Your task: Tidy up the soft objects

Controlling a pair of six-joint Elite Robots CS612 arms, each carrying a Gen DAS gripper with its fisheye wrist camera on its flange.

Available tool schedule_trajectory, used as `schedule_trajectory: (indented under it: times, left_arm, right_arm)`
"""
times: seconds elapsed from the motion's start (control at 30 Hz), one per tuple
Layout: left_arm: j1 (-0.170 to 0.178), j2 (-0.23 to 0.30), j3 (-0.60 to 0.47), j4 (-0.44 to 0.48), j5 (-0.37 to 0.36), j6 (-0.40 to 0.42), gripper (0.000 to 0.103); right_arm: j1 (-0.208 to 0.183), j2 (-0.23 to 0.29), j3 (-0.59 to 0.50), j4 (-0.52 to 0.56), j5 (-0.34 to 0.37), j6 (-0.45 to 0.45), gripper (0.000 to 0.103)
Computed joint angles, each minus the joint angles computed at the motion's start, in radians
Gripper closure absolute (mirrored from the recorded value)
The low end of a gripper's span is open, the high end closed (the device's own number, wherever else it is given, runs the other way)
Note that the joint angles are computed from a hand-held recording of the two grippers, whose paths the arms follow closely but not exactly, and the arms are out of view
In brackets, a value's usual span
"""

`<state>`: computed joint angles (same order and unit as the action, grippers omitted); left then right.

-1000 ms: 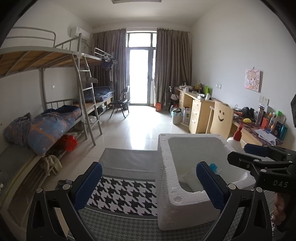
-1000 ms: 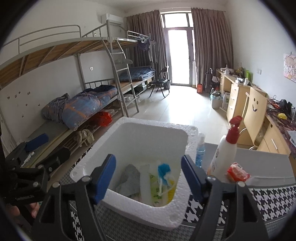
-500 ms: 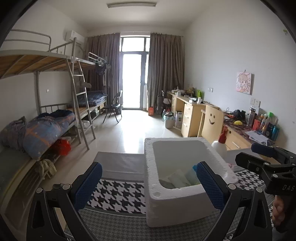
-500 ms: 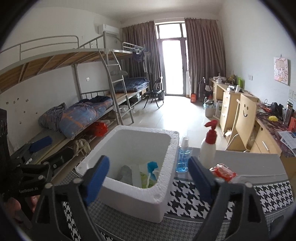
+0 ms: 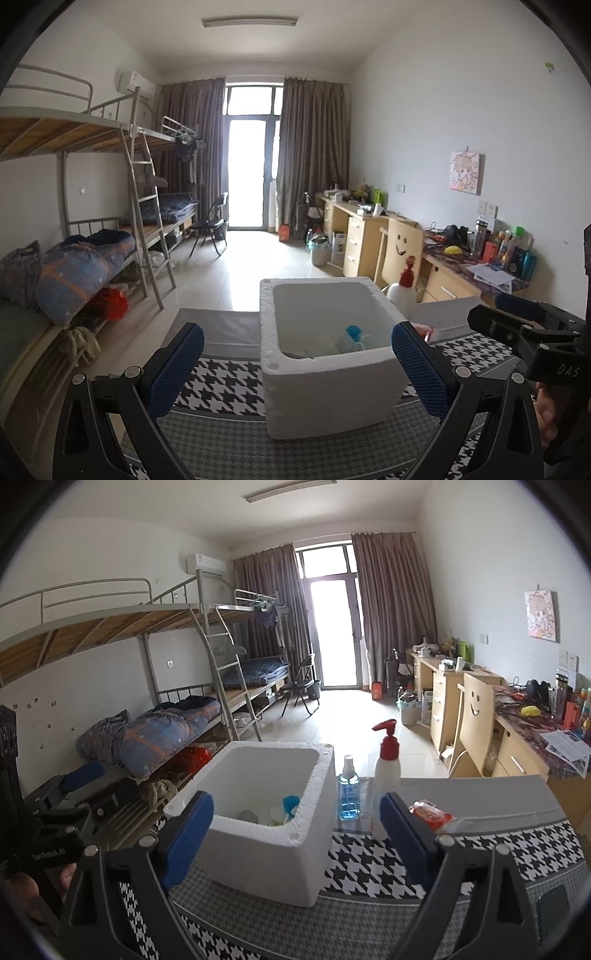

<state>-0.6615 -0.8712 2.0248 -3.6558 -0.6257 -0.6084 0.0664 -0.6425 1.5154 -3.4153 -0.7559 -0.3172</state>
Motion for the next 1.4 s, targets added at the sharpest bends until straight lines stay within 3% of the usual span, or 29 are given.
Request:
schedule_trajectory:
  times: [0.3, 0.77, 1.1, 1.4]
  left_arm:
    - [-0.041, 0.007, 0.011, -0.071, 0.044, 0.041, 0.001]
    - [-0.096, 0.035, 0.028, -0.144, 0.086, 0.049, 0.001]
    - [-0.132, 0.057, 0.028, -0.176, 0.133, 0.054, 0.001]
    - [-0.158, 0.066, 0.036, -0.187, 0.170, 0.055, 0.001]
  right_arm:
    - [-0.021, -0.006, 0.053, -0.140, -0.013, 0.041, 0.009]
    - [-0.056, -0.015, 0.120, -0.239, 0.034, 0.045, 0.004]
    - [-0.071, -0.016, 0.165, -0.313, 0.004, 0.069, 0.002]
    - [-0.089, -0.016, 0.206, -0.373, 0.025, 0.071, 0.002]
